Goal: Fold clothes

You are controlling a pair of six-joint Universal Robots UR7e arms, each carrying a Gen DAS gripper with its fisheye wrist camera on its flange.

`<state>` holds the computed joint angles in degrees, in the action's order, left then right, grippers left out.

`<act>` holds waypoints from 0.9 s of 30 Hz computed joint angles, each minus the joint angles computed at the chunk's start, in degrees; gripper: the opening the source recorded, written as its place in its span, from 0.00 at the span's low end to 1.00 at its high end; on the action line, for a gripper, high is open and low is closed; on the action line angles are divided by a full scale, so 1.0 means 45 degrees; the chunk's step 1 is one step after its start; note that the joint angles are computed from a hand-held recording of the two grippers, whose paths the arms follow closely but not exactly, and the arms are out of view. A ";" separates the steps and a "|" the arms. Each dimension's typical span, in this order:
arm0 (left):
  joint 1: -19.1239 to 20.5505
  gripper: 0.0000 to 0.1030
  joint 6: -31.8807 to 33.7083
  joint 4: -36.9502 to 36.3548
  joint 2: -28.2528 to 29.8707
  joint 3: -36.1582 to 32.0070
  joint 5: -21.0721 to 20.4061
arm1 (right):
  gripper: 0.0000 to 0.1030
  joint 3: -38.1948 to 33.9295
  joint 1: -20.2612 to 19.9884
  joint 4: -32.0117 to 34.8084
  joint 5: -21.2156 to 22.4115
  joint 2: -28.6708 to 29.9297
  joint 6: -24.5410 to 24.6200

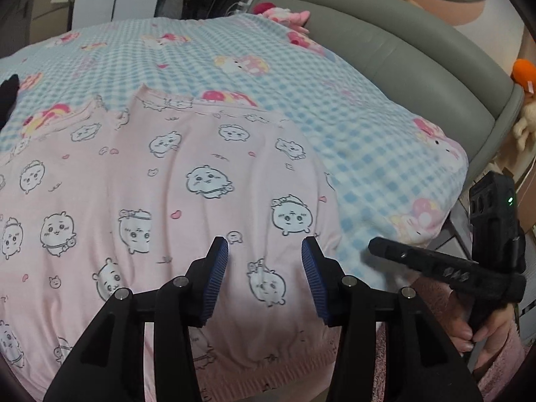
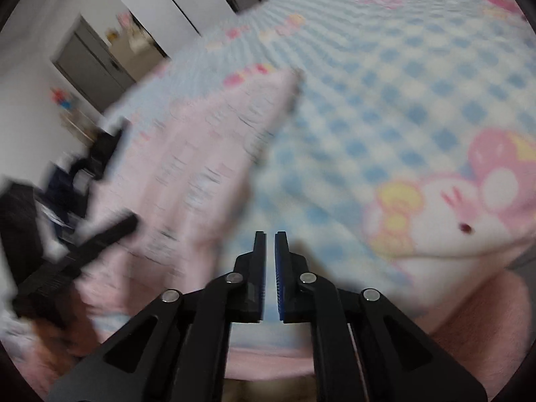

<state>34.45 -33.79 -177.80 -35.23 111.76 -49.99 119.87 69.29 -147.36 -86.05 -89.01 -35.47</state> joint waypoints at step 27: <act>0.0299 0.53 -0.1282 -0.0050 -0.0050 0.0527 -0.0309 | 0.19 -0.0325 -0.0232 0.0897 0.0767 0.0126 -0.0122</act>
